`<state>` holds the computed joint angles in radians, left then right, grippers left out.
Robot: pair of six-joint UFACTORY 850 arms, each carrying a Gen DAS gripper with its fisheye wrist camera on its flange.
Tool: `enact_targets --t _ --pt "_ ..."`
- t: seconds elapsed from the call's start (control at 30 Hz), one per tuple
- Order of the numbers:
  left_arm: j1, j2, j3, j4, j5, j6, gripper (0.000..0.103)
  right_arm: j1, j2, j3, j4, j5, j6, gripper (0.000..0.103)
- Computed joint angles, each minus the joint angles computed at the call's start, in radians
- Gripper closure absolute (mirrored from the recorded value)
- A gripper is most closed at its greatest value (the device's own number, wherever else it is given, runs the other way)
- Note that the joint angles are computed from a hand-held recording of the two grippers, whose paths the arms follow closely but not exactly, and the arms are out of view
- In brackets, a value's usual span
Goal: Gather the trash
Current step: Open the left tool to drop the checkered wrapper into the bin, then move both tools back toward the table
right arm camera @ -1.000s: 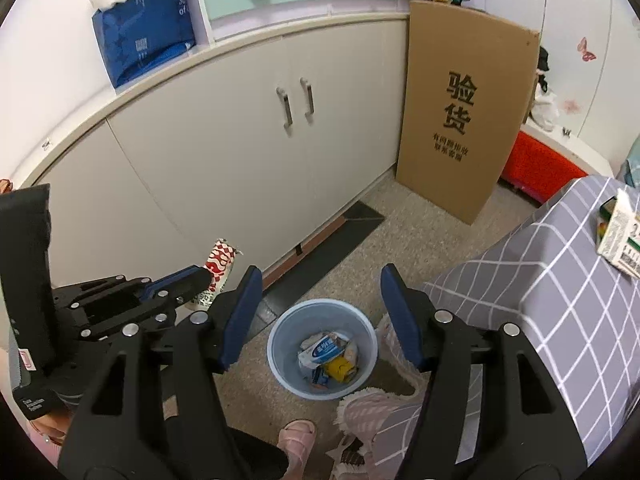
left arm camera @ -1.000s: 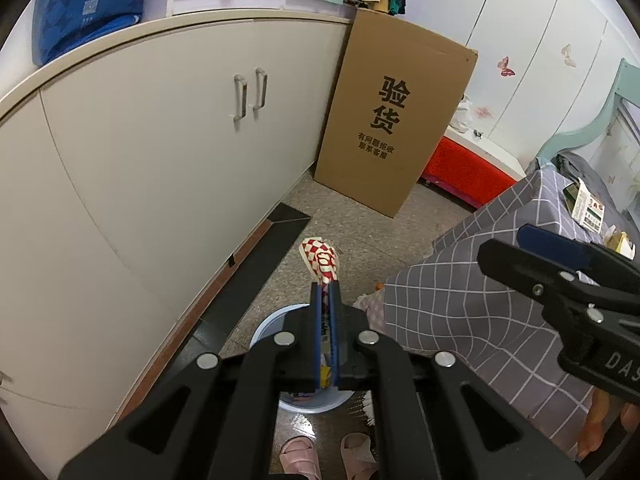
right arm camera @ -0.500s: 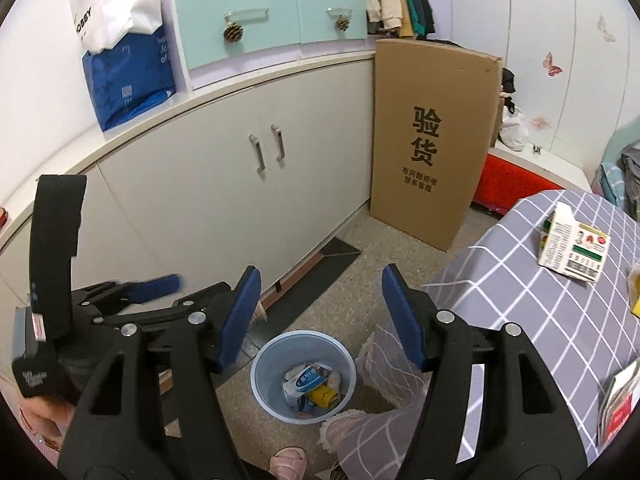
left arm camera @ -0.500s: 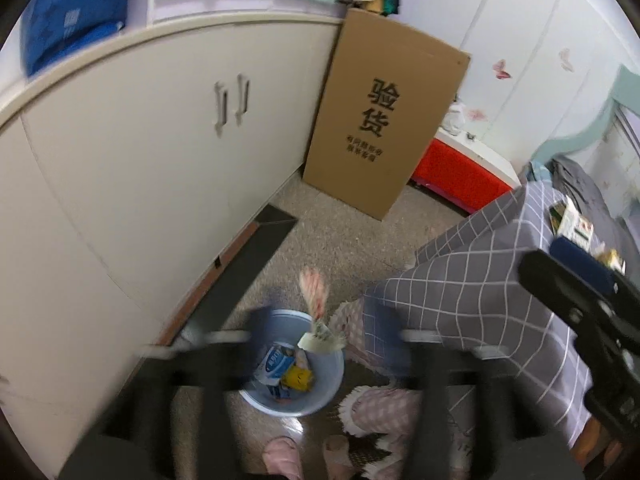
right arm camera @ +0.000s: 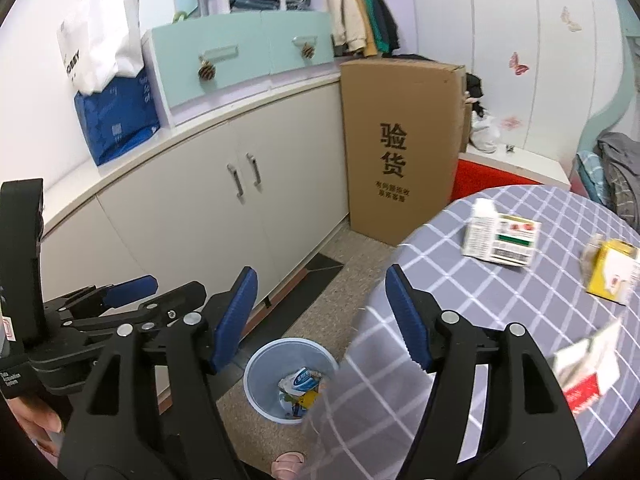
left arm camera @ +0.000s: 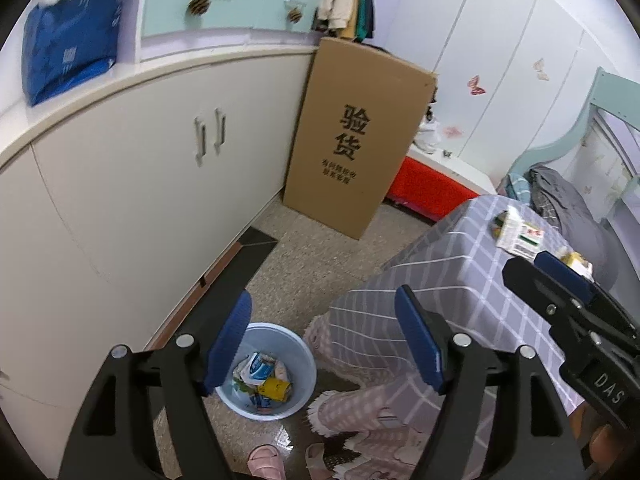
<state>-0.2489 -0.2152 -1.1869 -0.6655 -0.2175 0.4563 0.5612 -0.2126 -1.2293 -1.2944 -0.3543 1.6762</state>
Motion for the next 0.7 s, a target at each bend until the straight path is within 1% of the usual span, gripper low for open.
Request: enact_targets --t 0.1,0.2,0.37,0.47,0.53,0.6,0.7 --pt "-0.030 0.023 0.010 0.030 0.008 -0.022 0.029 -0.010 0.063 0.063 -0.057 -0.015 0.073 0.035" --pt "-0.070 0.044 0.018 0.014 0.012 0.005 0.027 -0.023 0.139 0.140 -0.104 -0.038 0.145 0.034" --pt "-0.162 0.042 0.004 0.015 0.007 0.047 0.022 -0.061 0.269 0.275 -0.150 -0.079 0.247 0.033" --pt "-0.225 0.026 -0.014 -0.029 -0.001 0.123 0.020 -0.098 0.350 0.353 -0.146 -0.104 0.277 0.032" --pt "-0.261 0.004 -0.038 -0.079 -0.030 0.199 0.020 -0.122 0.398 0.399 -0.147 -0.116 0.300 0.032" --pt "-0.287 -0.017 -0.058 -0.103 -0.049 0.242 0.019 -0.159 0.451 0.450 -0.136 -0.127 0.313 0.031" --pt "-0.337 -0.058 -0.091 -0.163 -0.060 0.331 0.019 -0.210 0.506 0.507 -0.128 -0.111 0.339 0.031"
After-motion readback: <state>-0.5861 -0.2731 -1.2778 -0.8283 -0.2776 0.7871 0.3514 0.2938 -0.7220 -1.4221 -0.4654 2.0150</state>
